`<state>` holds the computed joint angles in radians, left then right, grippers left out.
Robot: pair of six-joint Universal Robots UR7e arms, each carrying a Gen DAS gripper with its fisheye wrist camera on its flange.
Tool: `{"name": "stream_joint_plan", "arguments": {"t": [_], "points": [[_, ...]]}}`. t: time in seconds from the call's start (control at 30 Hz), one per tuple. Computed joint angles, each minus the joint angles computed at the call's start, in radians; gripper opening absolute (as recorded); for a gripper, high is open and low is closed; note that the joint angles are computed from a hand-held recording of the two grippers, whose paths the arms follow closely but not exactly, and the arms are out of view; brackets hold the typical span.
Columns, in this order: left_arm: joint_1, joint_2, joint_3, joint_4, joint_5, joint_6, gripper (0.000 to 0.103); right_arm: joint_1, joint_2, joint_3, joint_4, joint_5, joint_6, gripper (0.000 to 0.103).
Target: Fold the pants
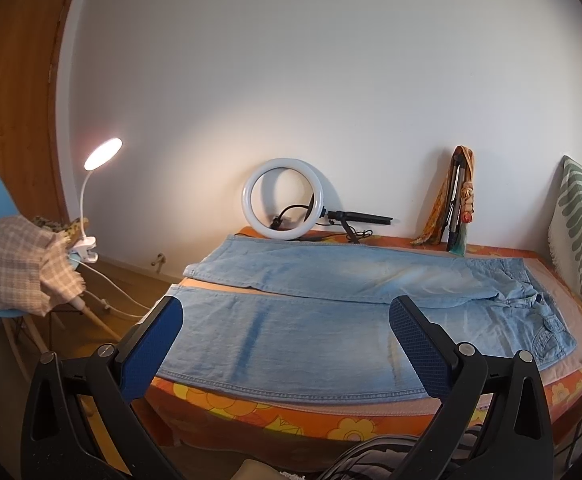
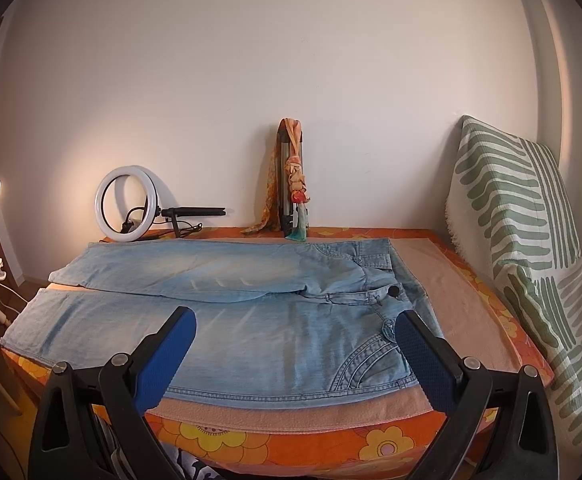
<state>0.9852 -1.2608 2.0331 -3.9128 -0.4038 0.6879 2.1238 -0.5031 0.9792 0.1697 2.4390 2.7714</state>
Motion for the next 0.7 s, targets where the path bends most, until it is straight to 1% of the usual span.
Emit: {"name": "stream_joint_plan", "arguments": {"t": [0.5, 0.7], "points": [[0.001, -0.001, 0.012, 0.007, -0.011, -0.014, 0.103, 0.002, 0.000, -0.002, 0.007, -0.002, 0.005, 0.101], [0.007, -0.007, 0.022, 0.028, -0.017, -0.046, 0.103, 0.003, 0.004, -0.009, 0.002, 0.006, -0.007, 0.101]]}}
